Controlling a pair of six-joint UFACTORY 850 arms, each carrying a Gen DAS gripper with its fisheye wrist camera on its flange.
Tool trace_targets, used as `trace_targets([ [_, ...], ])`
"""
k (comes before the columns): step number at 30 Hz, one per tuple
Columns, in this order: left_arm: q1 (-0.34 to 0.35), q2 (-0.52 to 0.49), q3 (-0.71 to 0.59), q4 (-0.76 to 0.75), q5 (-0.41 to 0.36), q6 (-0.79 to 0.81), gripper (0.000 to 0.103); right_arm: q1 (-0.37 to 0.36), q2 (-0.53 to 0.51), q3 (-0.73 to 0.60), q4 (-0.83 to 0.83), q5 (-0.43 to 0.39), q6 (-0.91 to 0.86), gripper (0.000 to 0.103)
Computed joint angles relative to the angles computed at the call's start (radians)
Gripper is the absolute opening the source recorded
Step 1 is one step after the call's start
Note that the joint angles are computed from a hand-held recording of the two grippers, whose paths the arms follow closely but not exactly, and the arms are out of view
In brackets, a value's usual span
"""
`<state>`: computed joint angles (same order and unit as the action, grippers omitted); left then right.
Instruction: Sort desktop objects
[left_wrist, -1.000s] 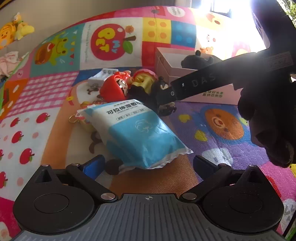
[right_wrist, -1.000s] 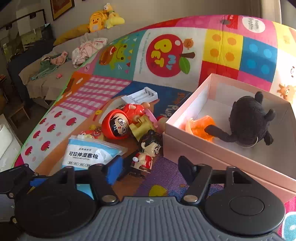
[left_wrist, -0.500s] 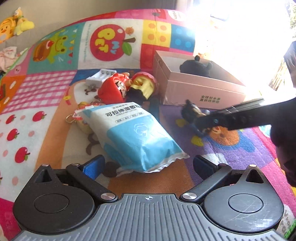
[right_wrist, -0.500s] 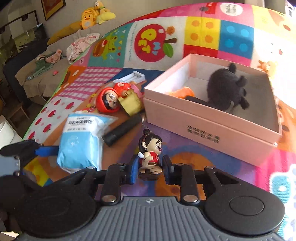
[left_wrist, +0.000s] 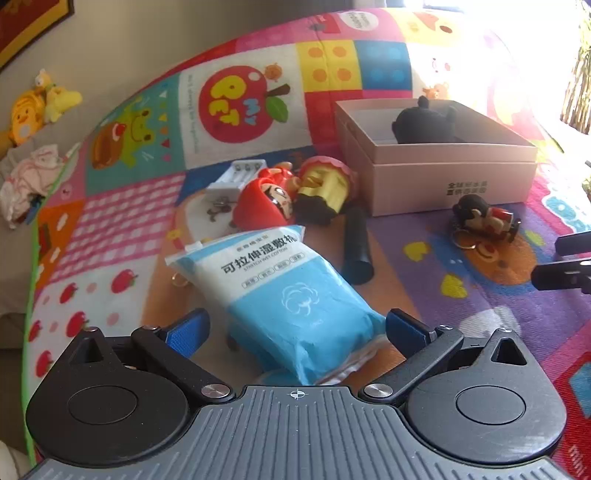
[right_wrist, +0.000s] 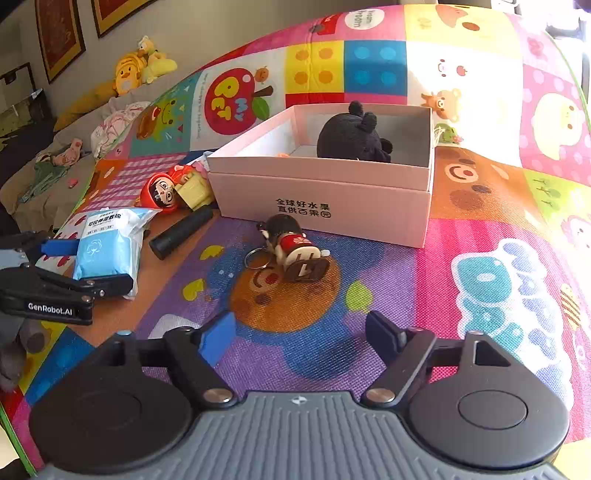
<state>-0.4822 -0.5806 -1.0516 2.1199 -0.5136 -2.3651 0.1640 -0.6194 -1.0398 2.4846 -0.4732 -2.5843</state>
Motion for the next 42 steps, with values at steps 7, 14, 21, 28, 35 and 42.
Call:
trace_targets([
  [7, 0.0, 0.016, 0.003, -0.146, -0.166, 0.116, 0.103, 0.008, -0.005, 0.008, 0.011, -0.022, -0.034, 0.102],
  [14, -0.015, 0.026, 0.008, 0.225, -0.069, -0.238, 0.098, 0.003, -0.009, 0.006, -0.018, -0.031, -0.001, 0.103],
  [21, -0.064, -0.028, -0.039, 0.084, -0.157, -0.114, 0.091, 0.002, -0.009, 0.008, -0.021, -0.031, -0.005, 0.103],
  [28, -0.056, -0.04, -0.04, -0.189, -0.283, 0.007, 0.101, 0.01, -0.009, 0.005, 0.012, -0.015, -0.046, 0.103],
  [35, -0.034, -0.049, -0.032, 0.109, -0.16, -0.148, 0.1, 0.017, -0.008, 0.007, 0.04, -0.006, -0.079, 0.103],
  [42, -0.046, -0.039, -0.018, 0.113, -0.159, -0.12, 0.101, 0.017, -0.009, 0.006, 0.04, -0.006, -0.08, 0.103],
])
